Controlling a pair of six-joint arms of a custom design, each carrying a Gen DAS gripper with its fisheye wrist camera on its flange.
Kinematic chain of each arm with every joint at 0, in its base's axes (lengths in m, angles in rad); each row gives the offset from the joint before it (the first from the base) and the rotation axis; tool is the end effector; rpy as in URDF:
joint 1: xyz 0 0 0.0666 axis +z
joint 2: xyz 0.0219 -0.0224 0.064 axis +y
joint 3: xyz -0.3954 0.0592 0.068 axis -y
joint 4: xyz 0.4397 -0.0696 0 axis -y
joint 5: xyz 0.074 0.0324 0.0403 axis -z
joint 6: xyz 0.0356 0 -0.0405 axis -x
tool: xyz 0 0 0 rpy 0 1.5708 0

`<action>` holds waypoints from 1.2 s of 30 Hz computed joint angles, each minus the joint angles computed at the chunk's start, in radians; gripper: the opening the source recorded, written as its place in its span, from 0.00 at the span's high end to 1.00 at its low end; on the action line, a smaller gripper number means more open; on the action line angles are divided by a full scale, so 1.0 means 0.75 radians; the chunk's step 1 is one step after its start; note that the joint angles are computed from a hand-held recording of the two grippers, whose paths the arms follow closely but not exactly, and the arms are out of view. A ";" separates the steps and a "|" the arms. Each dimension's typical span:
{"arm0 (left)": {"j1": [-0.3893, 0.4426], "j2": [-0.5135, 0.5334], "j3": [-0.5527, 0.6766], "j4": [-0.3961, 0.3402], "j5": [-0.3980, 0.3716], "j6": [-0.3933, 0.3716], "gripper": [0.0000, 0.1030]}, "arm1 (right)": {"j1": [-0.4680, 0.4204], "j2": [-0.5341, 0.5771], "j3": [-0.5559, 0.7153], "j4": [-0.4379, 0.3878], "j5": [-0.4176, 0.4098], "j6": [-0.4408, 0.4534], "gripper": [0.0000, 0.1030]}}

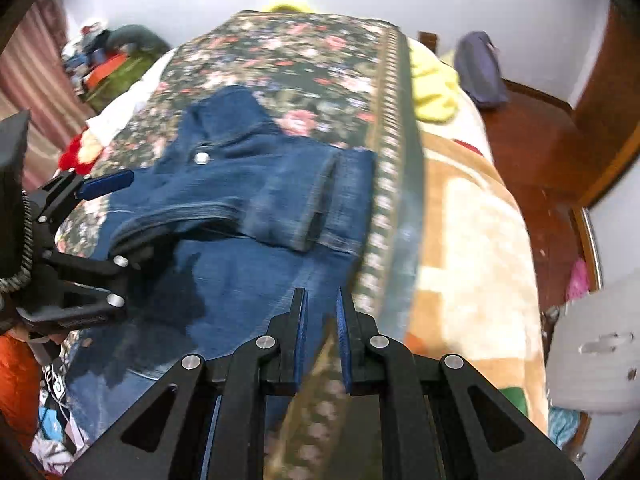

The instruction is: Fold large clothes

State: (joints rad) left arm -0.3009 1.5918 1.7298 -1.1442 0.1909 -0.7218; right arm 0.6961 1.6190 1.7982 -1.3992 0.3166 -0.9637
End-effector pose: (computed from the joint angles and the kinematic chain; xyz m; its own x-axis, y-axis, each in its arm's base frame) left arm 0.5631 -0.1822 0.4928 -0.3493 0.7876 -0.5075 0.8243 0.5158 0.2332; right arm 0.4512 0.3621 0.4993 -0.8441 0.3117 -0.4362 0.2911 0.9497 0.1154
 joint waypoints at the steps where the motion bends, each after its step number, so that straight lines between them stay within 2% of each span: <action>1: -0.022 0.005 -0.027 0.045 -0.057 -0.025 0.18 | -0.007 -0.005 -0.018 0.020 -0.016 -0.001 0.91; 3: -0.045 0.017 -0.060 0.116 -0.142 -0.026 0.18 | -0.025 -0.024 -0.061 0.069 -0.063 -0.004 0.91; 4: -0.046 0.031 -0.053 0.117 -0.152 -0.007 0.19 | -0.030 -0.026 -0.073 0.091 -0.070 -0.009 0.91; 5: -0.035 0.052 -0.025 0.089 -0.119 0.038 0.22 | -0.032 -0.022 -0.079 0.110 -0.065 -0.016 0.91; 7: -0.010 0.069 0.011 0.071 -0.076 0.123 0.43 | -0.037 0.003 -0.069 0.125 -0.057 -0.014 0.91; 8: 0.009 0.081 0.040 0.053 -0.046 0.164 0.48 | -0.041 0.017 -0.062 0.136 -0.064 -0.004 0.91; 9: 0.022 0.088 0.061 0.046 -0.020 0.192 0.65 | -0.047 0.034 -0.057 0.148 -0.081 0.009 0.91; 10: 0.038 0.093 0.078 0.047 0.001 0.223 0.76 | -0.052 0.049 -0.053 0.154 -0.095 0.017 0.91; 12: 0.080 0.097 0.113 0.068 0.006 0.282 0.79 | -0.058 0.089 -0.035 0.142 -0.114 0.036 0.91; 18: 0.227 0.145 0.214 0.034 0.045 0.348 0.80 | -0.059 0.076 -0.087 0.203 -0.119 0.066 0.91; 21: 0.320 0.185 0.249 -0.034 0.071 0.391 0.80 | -0.065 0.052 -0.127 0.233 -0.138 0.068 0.91; 22: 0.360 0.204 0.256 -0.078 0.093 0.410 0.77 | -0.067 0.050 -0.132 0.230 -0.151 0.063 0.90; 25: 0.432 0.220 0.226 -0.133 0.095 0.429 0.74 | -0.065 0.065 -0.115 0.163 -0.159 0.047 0.90; 27: 0.478 0.226 0.194 -0.180 0.123 0.425 0.69 | -0.057 0.114 -0.062 0.036 -0.150 0.032 0.90; 29: 0.524 0.241 0.167 -0.248 0.183 0.417 0.63 | -0.040 0.099 -0.089 0.064 -0.108 0.029 0.90; 31: 0.560 0.243 0.136 -0.288 0.228 0.417 0.53 | -0.033 0.107 -0.077 0.041 -0.096 0.019 0.90; 36: 0.608 0.278 0.147 -0.350 0.386 0.495 0.48 | -0.030 0.163 0.005 -0.051 -0.094 0.011 0.90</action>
State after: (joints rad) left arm 0.1552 1.8006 1.8398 -1.4065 0.4806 -0.3506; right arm 0.6733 1.7411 1.8019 -1.4374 0.2460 -0.9555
